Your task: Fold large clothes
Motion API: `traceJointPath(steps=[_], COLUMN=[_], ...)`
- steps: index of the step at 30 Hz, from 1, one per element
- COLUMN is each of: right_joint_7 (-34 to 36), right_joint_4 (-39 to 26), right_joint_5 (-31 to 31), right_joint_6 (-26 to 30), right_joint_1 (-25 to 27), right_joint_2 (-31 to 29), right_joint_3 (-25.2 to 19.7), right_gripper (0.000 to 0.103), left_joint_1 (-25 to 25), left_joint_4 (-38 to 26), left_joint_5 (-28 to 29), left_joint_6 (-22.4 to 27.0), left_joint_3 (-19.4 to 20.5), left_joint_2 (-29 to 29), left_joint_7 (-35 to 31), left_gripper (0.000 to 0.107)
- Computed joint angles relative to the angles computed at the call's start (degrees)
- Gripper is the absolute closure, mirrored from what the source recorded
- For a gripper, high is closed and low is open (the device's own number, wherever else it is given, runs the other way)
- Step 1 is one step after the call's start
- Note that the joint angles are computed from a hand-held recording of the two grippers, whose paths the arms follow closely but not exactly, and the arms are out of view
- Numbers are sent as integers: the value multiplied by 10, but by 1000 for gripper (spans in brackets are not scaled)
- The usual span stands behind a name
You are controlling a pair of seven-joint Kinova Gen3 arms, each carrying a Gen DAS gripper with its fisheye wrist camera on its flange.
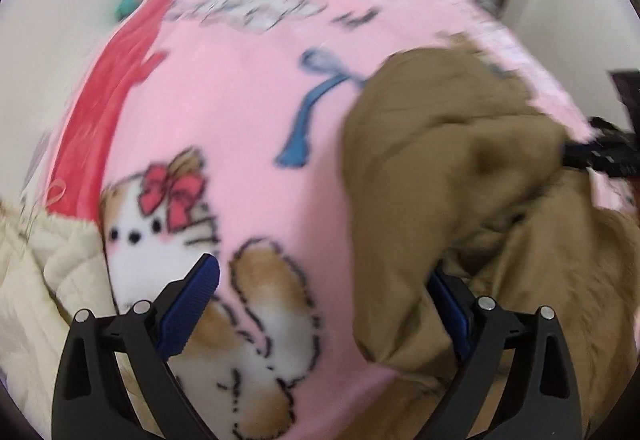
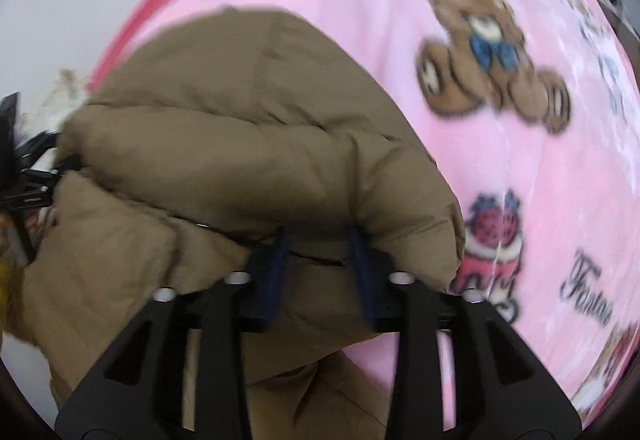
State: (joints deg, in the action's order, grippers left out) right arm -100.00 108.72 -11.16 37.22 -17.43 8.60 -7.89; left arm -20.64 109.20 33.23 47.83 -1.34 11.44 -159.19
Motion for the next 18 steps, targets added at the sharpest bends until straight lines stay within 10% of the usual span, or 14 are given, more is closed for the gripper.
traceJointPath(steps=[3, 9, 18], right_joint_7=[70, 110, 47], right_joint_4=[7, -32, -158], right_joint_5=[-66, -82, 2], right_joint_6=[-15, 5, 76], right_joint_1=[71, 41, 31], right_joint_2=[-30, -25, 95], right_joint_3=[-48, 11, 17], right_gripper=[42, 40, 16], left_joint_1=[-80, -204, 2], left_joint_4=[-13, -66, -206], left_joint_5=[26, 74, 10], left_joint_6=[70, 202, 172], left_joint_3=[51, 156, 73], left_joint_2=[-9, -3, 126], left_joint_7=[-67, -91, 112], left_gripper=[10, 10, 10])
